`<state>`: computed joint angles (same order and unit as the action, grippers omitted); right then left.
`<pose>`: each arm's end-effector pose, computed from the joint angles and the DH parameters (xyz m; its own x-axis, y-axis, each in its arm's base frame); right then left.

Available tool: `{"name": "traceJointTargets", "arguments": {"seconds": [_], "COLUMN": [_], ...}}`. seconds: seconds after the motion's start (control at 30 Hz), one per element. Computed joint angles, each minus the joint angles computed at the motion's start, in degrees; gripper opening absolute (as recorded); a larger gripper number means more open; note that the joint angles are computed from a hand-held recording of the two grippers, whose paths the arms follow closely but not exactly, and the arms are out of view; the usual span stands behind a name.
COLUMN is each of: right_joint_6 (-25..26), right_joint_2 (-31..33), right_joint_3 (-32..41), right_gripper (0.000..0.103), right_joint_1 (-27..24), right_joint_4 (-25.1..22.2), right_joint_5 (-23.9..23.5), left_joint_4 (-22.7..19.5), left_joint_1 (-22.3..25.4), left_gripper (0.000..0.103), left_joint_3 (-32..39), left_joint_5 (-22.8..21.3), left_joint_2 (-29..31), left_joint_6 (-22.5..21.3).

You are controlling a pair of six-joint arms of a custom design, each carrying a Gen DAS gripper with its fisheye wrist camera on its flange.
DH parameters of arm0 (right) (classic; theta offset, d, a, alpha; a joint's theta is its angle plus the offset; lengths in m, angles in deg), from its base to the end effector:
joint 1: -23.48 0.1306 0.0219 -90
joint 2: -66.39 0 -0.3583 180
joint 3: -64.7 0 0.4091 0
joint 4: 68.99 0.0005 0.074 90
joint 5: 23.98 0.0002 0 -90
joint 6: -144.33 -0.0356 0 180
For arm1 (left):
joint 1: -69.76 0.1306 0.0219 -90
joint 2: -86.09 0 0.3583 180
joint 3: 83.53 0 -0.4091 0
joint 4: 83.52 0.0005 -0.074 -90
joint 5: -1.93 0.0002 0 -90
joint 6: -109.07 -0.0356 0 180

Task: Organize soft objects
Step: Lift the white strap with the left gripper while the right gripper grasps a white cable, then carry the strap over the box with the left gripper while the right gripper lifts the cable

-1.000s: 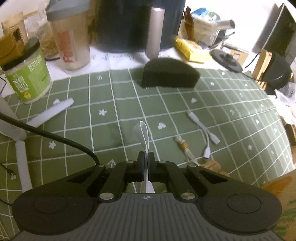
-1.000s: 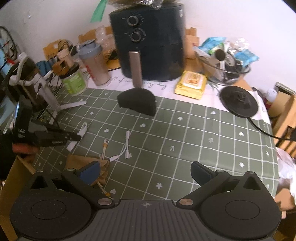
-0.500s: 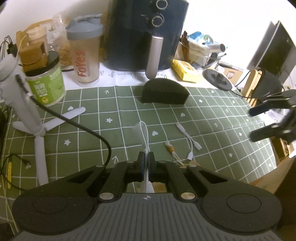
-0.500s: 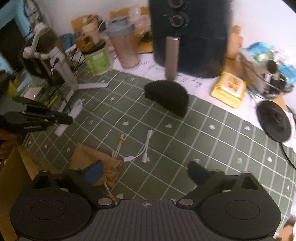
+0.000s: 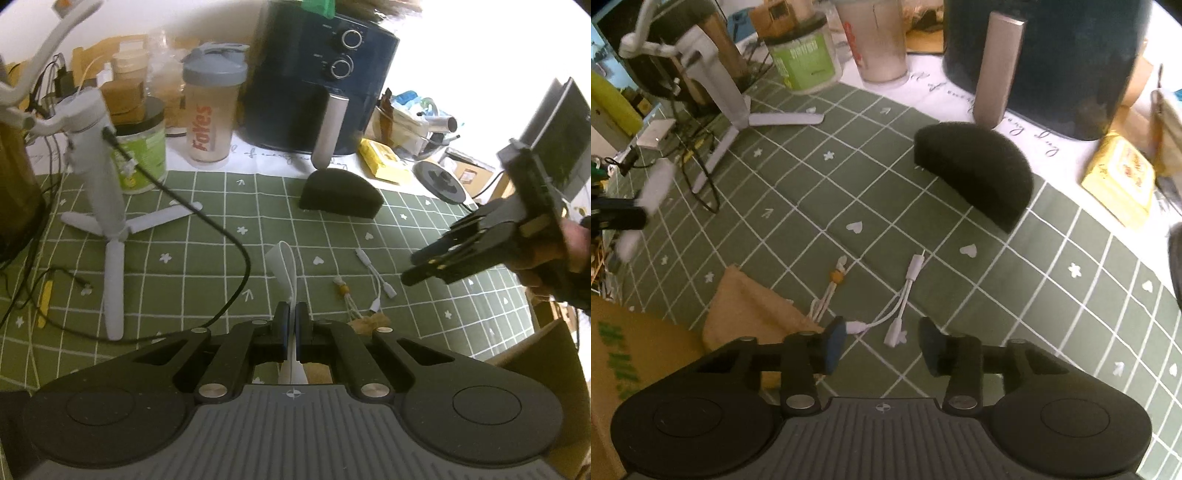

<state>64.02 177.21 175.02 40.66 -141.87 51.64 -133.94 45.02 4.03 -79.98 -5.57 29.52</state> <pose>0.5604 0.1820 0.3579 -0.8428 -0.4312 -0.3220 -0.5030 0.8439 0.1864 0.4417 -0.2096 0.3979 -0.7857 0.1643 -0.5963 0.3578 0.9071 -0.2215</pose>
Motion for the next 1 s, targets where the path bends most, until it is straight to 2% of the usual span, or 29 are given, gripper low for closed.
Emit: {"name": "traceJointTargets", "arguments": {"seconds": [0.47,0.6,0.73,1.0], "right_joint_6": [-2.55,-3.08,-2.11,-2.61], "right_joint_2": [6.93,6.96,7.14,3.78], "right_joint_3": [3.85,3.36,3.77,1.11], "right_gripper": [0.028,0.021,0.007,0.006], "right_joint_1": [1.3,1.69,2.17,1.5], "right_joint_4": [1.74,3.18,2.47,5.78], "right_joint_5": [4.1,5.44,6.4,5.7], "left_joint_4": [-0.79,-1.05,-1.4,-2.21], "left_joint_1": [0.69,0.91,1.02,0.98], "left_gripper": [0.004,0.004,0.004,0.004], "left_joint_3": [-2.58,-2.65,-2.2,0.17], "left_joint_5": [-1.66,-1.48,-1.68,-2.13], "left_joint_2": [-4.17,-4.85,-5.01,-4.8], "left_joint_6": [4.15,4.43,4.44,3.26]}}
